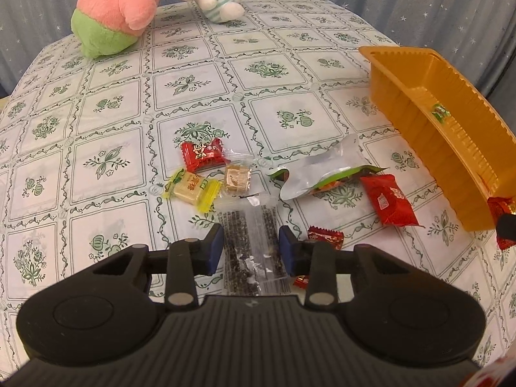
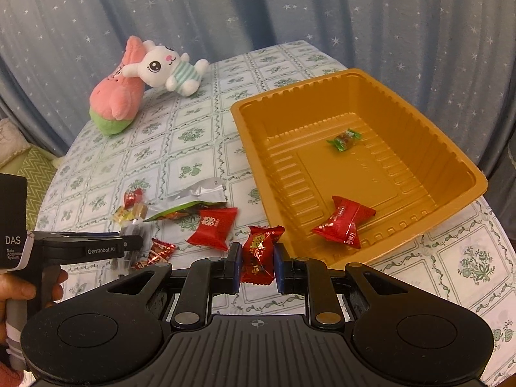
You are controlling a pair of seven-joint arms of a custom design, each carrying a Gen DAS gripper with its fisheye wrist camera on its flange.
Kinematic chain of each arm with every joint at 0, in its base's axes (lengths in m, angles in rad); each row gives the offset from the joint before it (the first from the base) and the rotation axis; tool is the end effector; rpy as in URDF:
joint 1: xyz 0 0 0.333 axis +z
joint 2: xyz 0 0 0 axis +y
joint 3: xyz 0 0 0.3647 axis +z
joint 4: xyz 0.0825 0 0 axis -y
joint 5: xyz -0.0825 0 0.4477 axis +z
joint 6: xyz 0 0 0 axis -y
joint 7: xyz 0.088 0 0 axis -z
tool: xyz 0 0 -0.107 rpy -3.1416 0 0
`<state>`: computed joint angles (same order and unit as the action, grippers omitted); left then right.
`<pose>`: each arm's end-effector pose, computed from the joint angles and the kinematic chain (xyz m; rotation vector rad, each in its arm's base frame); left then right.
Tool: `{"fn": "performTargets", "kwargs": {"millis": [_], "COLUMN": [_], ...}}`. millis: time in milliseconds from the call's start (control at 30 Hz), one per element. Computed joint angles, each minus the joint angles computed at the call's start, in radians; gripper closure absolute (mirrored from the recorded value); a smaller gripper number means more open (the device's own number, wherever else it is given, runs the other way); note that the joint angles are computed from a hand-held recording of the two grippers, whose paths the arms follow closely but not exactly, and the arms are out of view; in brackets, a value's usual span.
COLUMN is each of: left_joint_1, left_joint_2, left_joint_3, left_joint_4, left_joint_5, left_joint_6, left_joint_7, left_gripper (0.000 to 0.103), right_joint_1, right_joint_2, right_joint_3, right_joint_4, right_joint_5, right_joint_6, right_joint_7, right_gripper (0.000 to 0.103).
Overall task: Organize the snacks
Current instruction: 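Grasp the clear packet of dark snack with the left gripper, then carry the snack packet and red candy over the orange tray with both grippers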
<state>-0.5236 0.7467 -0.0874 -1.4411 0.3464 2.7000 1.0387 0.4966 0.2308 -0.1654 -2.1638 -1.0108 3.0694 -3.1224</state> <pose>0.6993 -0.4820 0.3035 -1.6382 2.2563 -0.6636 0.5785 0.2740 0.3420 -1.5098 1.9509 -0.4107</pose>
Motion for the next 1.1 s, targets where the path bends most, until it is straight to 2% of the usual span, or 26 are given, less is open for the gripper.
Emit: {"fn": "performTargets", "kwargs": {"millis": [133, 467, 767, 867, 1100], "left_joint_1": [0.000, -0.006, -0.009, -0.009, -0.018], "left_joint_2": [-0.026, -0.139, -0.231, -0.242, -0.222], "left_joint_3": [0.006, 0.022, -0.007, -0.026, -0.080], "left_joint_4": [-0.042, -0.187, -0.263, -0.264, -0.211], "left_joint_5": [0.005, 0.036, 0.060, 0.056, 0.009], "left_joint_6": [0.029, 0.076, 0.123, 0.132, 0.141], "left_joint_7": [-0.008, -0.089, -0.129, -0.116, -0.042], "left_gripper": [0.073, 0.074, 0.073, 0.074, 0.073], "right_joint_1": [-0.002, 0.027, 0.092, 0.118, 0.084], "right_joint_2": [-0.001, -0.015, -0.047, -0.067, -0.122], "right_joint_3": [-0.002, -0.044, -0.130, -0.170, -0.180], "right_joint_4": [-0.004, -0.030, -0.065, -0.079, -0.106], "right_joint_5": [0.003, 0.005, -0.027, -0.086, -0.297], "right_joint_6": [0.016, 0.075, 0.129, 0.140, 0.142], "right_joint_7": [-0.011, -0.031, -0.022, 0.022, 0.191], "right_gripper": [0.082, 0.082, 0.082, 0.082, 0.082]}}
